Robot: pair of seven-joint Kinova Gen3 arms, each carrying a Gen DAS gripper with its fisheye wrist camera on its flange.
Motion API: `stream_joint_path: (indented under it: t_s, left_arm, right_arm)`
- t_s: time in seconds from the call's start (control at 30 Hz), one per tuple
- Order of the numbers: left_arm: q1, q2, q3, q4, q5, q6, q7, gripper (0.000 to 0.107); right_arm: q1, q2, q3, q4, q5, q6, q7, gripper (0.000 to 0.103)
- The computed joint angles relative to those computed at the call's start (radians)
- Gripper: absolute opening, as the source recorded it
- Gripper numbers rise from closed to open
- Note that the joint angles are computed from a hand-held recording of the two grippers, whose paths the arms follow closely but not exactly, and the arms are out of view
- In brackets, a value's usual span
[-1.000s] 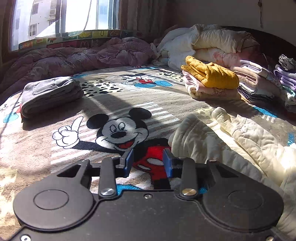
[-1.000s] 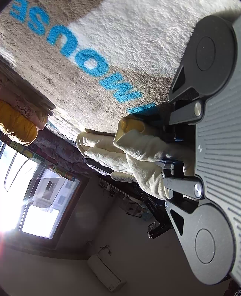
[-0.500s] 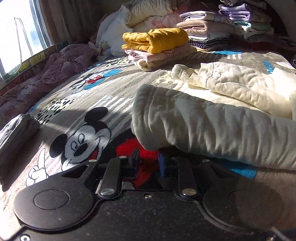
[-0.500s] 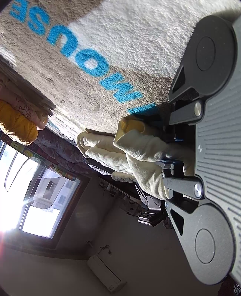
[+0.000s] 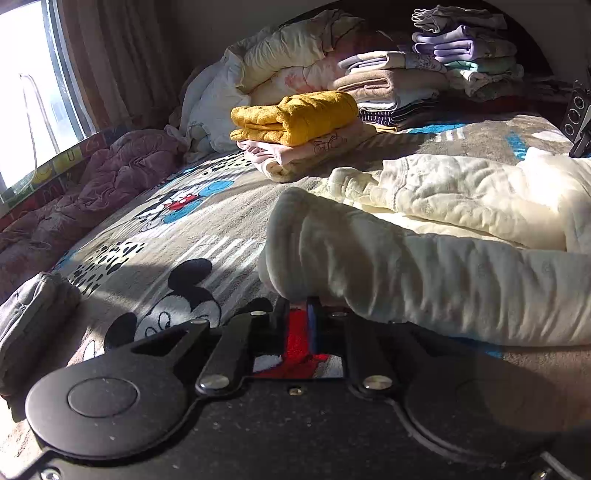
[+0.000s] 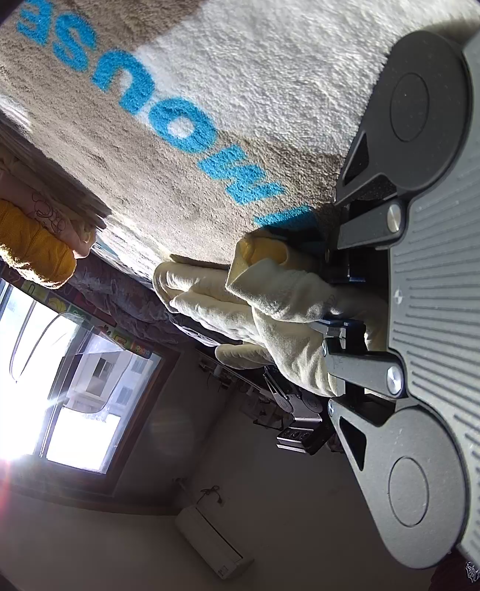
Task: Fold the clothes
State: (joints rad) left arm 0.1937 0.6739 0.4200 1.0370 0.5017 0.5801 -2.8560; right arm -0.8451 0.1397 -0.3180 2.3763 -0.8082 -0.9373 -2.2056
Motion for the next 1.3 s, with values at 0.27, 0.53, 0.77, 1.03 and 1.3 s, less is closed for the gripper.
stream_joint_path:
  t_s: [0.27, 0.53, 0.77, 1.03, 1.3]
  left_arm:
    - [0.107, -0.03, -0.11, 0.061, 0.03, -0.233, 0.051, 0.0]
    - [0.23, -0.028, -0.297, 0.03, -0.165, -0.232, 0.349, 0.001]
    - [0.146, -0.111, -0.343, 0.046, 0.012, -0.099, 0.634, 0.006]
    - [0.157, -0.127, -0.261, 0.103, 0.097, -0.068, 0.954, 0.006]
    - [0.438, -0.054, -0.51, -0.053, -0.21, -0.019, 1.229, 0.011]
  right_arm:
    - [0.0, 0.005, 0.001, 0.004, 0.014, -0.012, -0.013, 0.016]
    - [0.001, 0.007, 0.003, 0.009, 0.024, -0.018, -0.022, 0.016]
    - [0.005, 0.015, 0.004, 0.018, 0.051, -0.041, -0.044, 0.018]
    - [0.008, 0.029, 0.006, 0.047, 0.109, -0.099, -0.098, 0.022]
    - [0.023, 0.057, 0.011, 0.086, 0.202, -0.188, -0.183, 0.029]
